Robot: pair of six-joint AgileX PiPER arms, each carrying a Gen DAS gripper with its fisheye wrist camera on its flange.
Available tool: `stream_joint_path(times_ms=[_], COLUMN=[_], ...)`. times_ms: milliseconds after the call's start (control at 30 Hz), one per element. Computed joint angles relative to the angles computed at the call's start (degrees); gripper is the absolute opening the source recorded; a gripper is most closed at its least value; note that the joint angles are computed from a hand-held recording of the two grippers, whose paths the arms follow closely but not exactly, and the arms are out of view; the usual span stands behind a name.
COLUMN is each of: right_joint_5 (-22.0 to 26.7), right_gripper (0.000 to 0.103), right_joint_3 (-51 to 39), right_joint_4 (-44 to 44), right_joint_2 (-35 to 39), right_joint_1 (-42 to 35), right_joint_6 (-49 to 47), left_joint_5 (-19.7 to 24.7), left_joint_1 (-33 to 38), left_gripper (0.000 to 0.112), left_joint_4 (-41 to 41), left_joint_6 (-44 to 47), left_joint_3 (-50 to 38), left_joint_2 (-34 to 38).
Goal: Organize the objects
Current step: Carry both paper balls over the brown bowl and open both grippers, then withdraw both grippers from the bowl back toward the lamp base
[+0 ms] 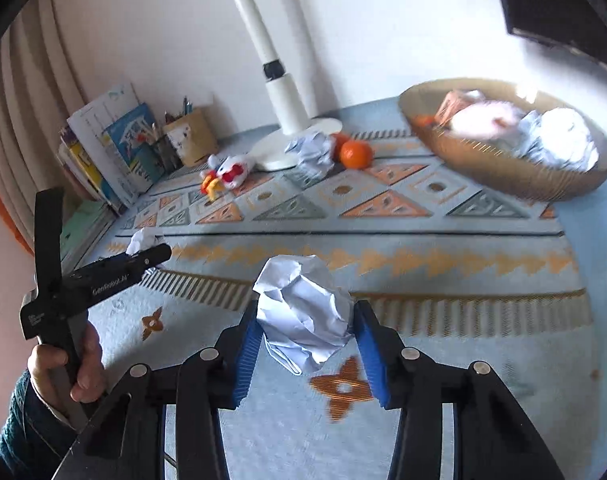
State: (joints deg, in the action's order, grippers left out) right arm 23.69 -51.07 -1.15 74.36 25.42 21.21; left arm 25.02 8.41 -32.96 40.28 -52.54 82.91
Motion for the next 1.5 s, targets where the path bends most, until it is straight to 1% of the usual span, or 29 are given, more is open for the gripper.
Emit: stream_joint_path(times_ms=[67, 133, 167, 200, 233, 300, 333, 400, 433, 500, 567, 633, 700, 800, 900, 933, 967, 1000, 1033, 1067, 1100, 1133, 1200, 1233, 1300, 1367, 1433, 1500], right_joint_5=[2.8, 5.3, 6.5, 7.2, 8.0, 9.3, 9.8, 10.9, 11.2, 11.5, 12.0, 11.3, 9.4, 8.4, 8.1, 8.3, 7.9, 7.0, 6.2, 4.7, 3.6, 2.7, 1.4, 1.5, 2.7, 3.2, 4.3, 5.8], right_gripper=[0.045, 0.045, 0.045, 0.045, 0.046, 0.046, 0.046, 0.046, 0.046, 0.046, 0.046, 0.046, 0.046, 0.046, 0.046, 0.048, 0.056, 0.070, 0.077, 0.083, 0.083, 0.083, 0.083, 0.083, 0.083, 0.083, 0.083, 0.083], right_joint_3=[-2.4, -6.0, -8.7, -10.9, -14.0, -18.9, -21.8, -26.2, -28.2, -32.9, -36.7, -38.7, -38.4, -39.4, -40.2, -40.5, -40.4, -39.9, -39.1, -37.6, -36.5, -35.6, -34.0, -33.6, -33.0, -31.7, -30.9, -29.1], right_joint_4=[-0.2, 3.1, 6.2, 8.1, 8.9, 9.2, 12.1, 16.7, 17.3, 15.7, 14.8, 11.9, 10.9, 9.8, 7.6, 7.2, 8.0, 10.1, 11.7, 11.8, 13.3, 15.7, 16.2, 16.0, 18.7, 20.9, 20.3, 20.6], right_joint_2=[-2.3, -3.3, -3.3, -2.9, -1.9, 0.5, 2.4, 5.7, 7.5, 11.6, 15.4, 17.8, 19.2, 21.9, 23.8, 24.3, 24.7, 24.7, 24.6, 23.7, 23.0, 22.4, 21.0, 20.5, 19.2, 17.1, 15.0, 11.8], right_joint_1=[-4.1, -9.5, -13.7, -16.6, -20.1, -24.4, -27.4, -30.9, -31.8, -32.4, -32.5, -32.0, -32.0, -31.9, -31.4, -31.4, -31.6, -32.0, -32.5, -32.8, -33.1, -33.6, -34.0, -34.1, -34.8, -34.7, -33.9, -32.4], right_joint_6=[-2.3, -7.0, -10.7, -12.6, -13.2, -12.6, -14.3, -17.2, -17.2, -15.1, -14.1, -10.6, -9.4, -8.9, -7.4, -7.2, -7.8, -9.7, -10.8, -10.2, -11.4, -13.9, -14.0, -13.6, -15.6, -16.9, -16.3, -17.0], left_joint_5=[2.3, 4.9, 5.7, 6.5, 6.9, 7.4, 7.5, 8.2, 8.5, 9.7, 9.8, 9.8, 9.9, 11.0, 10.1, 10.3, 11.3, 12.7, 14.5, 14.2, 11.6, 9.4, 9.6, 9.7, 8.8, 8.8, 8.1, 6.8], left_joint_1=[-3.4, -7.4, -9.3, -12.6, -14.5, -19.3, -21.1, -24.4, -25.8, -27.8, -28.6, -29.3, -29.4, -29.2, -29.3, -29.2, -28.9, -28.6, -28.1, -28.1, -28.2, -28.3, -27.7, -27.1, -25.9, -24.4, -22.5, -19.8], left_gripper=[0.046, 0.046, 0.046, 0.046, 0.046, 0.046, 0.046, 0.046, 0.046, 0.046, 0.046, 0.046, 0.046, 0.046, 0.046, 0.047, 0.053, 0.057, 0.075, 0.093, 0.096, 0.096, 0.096, 0.096, 0.096, 0.096, 0.096, 0.096], left_joint_4=[-2.7, -3.8, -3.4, -2.4, -1.9, 0.0, 0.6, 2.8, 3.7, 4.1, 3.0, 2.0, 1.4, -0.5, -0.6, -1.5, -2.9, -4.2, -5.5, -6.0, -5.9, -6.0, -6.4, -7.1, -7.6, -7.2, -7.2, -9.4], left_joint_6=[-0.2, -2.3, -3.9, -6.8, -8.4, -12.3, -13.5, -16.2, -17.3, -18.6, -18.2, -17.9, -18.1, -17.3, -15.8, -14.7, -13.4, -12.6, -11.6, -11.3, -10.9, -10.0, -8.6, -7.7, -6.3, -5.6, -4.9, -2.5], left_joint_3=[-2.9, -8.0, -10.5, -14.9, -17.6, -24.6, -27.7, -34.2, -37.1, -43.2, -46.2, -49.2, -51.8, -54.3, -53.7, -53.5, -53.8, -54.2, -54.9, -54.6, -52.0, -49.8, -48.1, -46.8, -42.7, -39.5, -35.2, -29.0], left_joint_2=[-0.9, 0.1, 1.1, 3.2, 4.6, 9.0, 11.1, 16.1, 18.5, 23.5, 26.3, 29.4, 32.2, 35.2, 35.7, 35.7, 36.1, 36.4, 36.8, 36.8, 35.0, 33.5, 31.5, 30.1, 26.3, 23.3, 19.8, 15.0])
